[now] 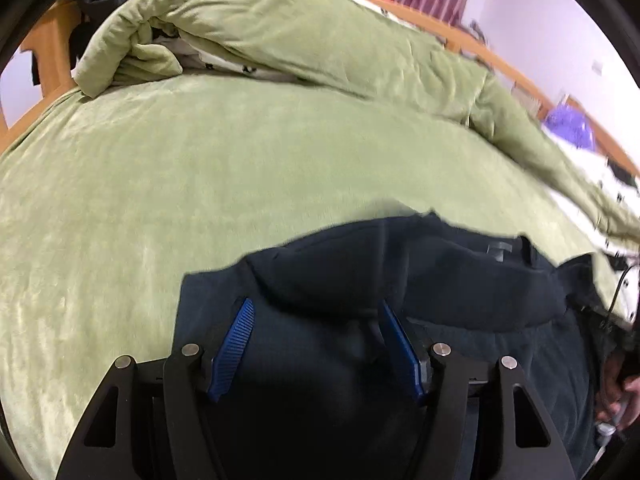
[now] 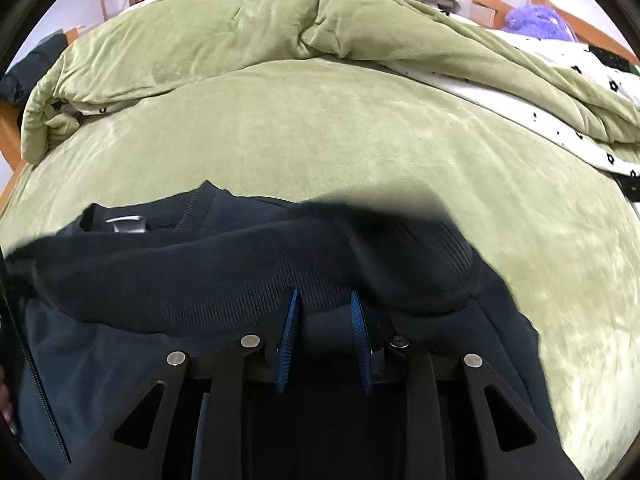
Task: Fold small clothes
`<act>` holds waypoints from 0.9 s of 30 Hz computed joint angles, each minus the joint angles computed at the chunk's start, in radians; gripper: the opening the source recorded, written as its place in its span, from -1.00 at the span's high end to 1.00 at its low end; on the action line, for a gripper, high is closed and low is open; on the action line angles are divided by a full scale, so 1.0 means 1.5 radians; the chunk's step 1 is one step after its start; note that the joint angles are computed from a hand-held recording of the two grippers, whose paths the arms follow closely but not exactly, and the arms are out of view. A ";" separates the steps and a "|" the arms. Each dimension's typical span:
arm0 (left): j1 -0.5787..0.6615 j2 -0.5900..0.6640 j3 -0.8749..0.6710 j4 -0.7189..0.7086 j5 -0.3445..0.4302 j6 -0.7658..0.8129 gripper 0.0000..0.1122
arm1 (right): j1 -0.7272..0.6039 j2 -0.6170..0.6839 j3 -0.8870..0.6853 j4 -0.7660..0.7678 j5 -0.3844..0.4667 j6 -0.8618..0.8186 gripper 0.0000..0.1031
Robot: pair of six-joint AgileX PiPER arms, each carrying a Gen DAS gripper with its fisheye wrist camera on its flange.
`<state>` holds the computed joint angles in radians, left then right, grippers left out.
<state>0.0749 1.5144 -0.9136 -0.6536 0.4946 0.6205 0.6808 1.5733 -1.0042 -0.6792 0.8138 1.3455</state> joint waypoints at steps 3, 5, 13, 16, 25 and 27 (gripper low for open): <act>0.015 0.014 -0.011 -0.030 0.011 0.020 -0.11 | -0.011 -0.011 0.019 -0.012 -0.027 0.015 0.48; 0.016 0.017 -0.010 -0.032 0.012 0.024 -0.11 | -0.020 -0.018 0.032 -0.012 -0.045 0.023 0.48; -0.003 -0.024 0.018 0.023 -0.030 -0.003 -0.11 | 0.029 -0.029 0.033 -0.056 0.015 0.089 0.41; 0.025 -0.037 0.013 0.002 -0.001 0.018 -0.11 | 0.095 -0.037 0.023 -0.088 0.076 0.130 0.24; 0.195 -0.084 -0.023 -0.085 0.133 0.104 -0.13 | 0.293 0.063 -0.145 -0.064 0.153 0.161 -0.03; 0.235 -0.094 -0.026 -0.084 0.153 0.121 -0.13 | 0.339 0.130 -0.237 -0.050 0.175 0.136 -0.04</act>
